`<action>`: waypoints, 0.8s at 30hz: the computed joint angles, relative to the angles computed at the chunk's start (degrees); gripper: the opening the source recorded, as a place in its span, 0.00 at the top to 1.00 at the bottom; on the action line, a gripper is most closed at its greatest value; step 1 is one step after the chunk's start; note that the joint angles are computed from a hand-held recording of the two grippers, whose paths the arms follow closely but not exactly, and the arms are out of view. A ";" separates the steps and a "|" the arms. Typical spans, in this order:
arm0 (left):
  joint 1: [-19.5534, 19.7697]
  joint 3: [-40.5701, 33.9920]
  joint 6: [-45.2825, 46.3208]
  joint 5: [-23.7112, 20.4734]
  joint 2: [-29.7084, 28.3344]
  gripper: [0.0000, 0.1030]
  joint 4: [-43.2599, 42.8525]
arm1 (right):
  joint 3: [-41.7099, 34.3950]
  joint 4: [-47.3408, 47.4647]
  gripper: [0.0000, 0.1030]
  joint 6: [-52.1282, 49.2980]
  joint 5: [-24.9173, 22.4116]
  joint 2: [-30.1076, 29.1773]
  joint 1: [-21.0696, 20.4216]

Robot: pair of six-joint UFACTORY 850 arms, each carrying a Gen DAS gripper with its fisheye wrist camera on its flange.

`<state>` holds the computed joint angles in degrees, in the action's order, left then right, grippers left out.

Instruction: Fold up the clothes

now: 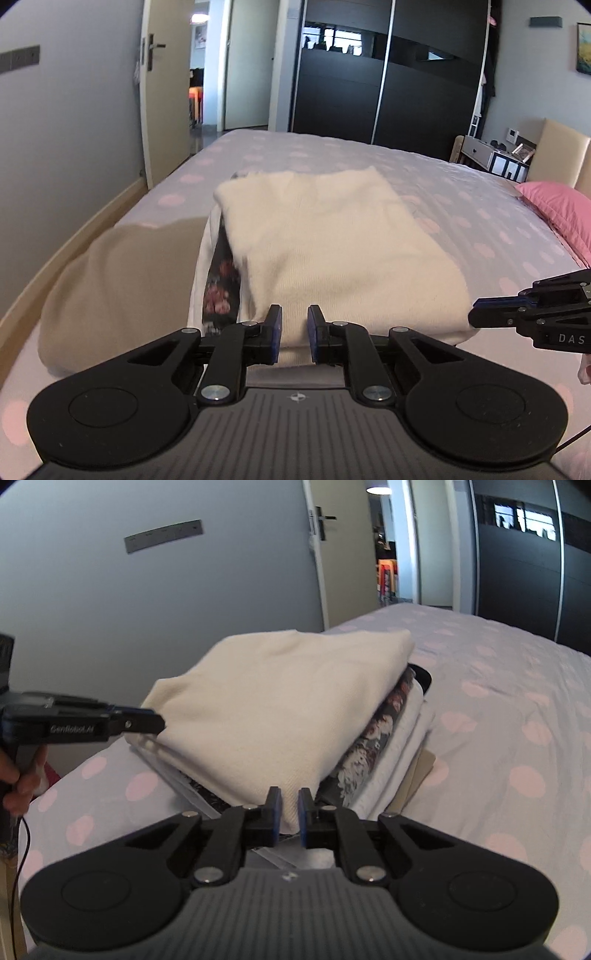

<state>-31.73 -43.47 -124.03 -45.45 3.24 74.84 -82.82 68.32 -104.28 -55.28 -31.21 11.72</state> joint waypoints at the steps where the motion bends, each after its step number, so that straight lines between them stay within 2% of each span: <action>1: 0.18 0.10 -0.81 0.41 0.09 0.88 -0.28 | -0.13 -0.43 0.89 0.64 0.31 -0.11 0.16; 6: -1.55 -1.67 1.04 -0.80 1.06 0.88 -5.01 | -0.33 -3.57 0.89 4.39 0.47 1.56 -0.26; 8: -3.65 -3.79 3.81 -3.41 0.88 0.79 -8.43 | 0.05 -4.83 0.87 5.39 0.27 2.89 -0.79; 9: -4.72 -4.95 5.02 -4.85 0.70 0.75 -10.06 | 0.38 -5.48 0.85 5.79 -0.06 3.76 -1.22; 11: -7.36 -7.58 5.62 -8.74 0.14 0.57 -12.20 | 0.50 -7.13 0.85 7.60 -1.63 5.49 -2.31; 13: -10.34 -10.50 5.25 -13.30 -0.85 0.49 -13.15 | 0.34 -8.74 0.84 9.54 -3.70 7.15 -3.56; 16: -14.23 -15.81 5.44 -19.33 -3.35 0.49 -15.42 | 0.39 -9.77 0.76 10.23 -8.25 9.93 -6.27; 19: -18.00 -20.73 5.09 -24.48 -6.44 0.45 -15.56 | 1.28 -10.89 0.74 8.56 -11.93 13.10 -9.20; 21: -20.18 -24.06 5.18 -28.04 -8.80 0.40 -15.60 | 2.09 -10.99 0.60 6.97 -14.36 15.01 -11.40; 24: -22.93 -28.70 5.13 -32.45 -11.99 0.38 -15.59 | 2.99 -11.02 0.53 5.03 -18.47 17.36 -14.94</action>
<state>-54.67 -72.18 -118.90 -77.90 -8.74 59.24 -79.83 57.29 -99.25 -73.75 -13.85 -3.22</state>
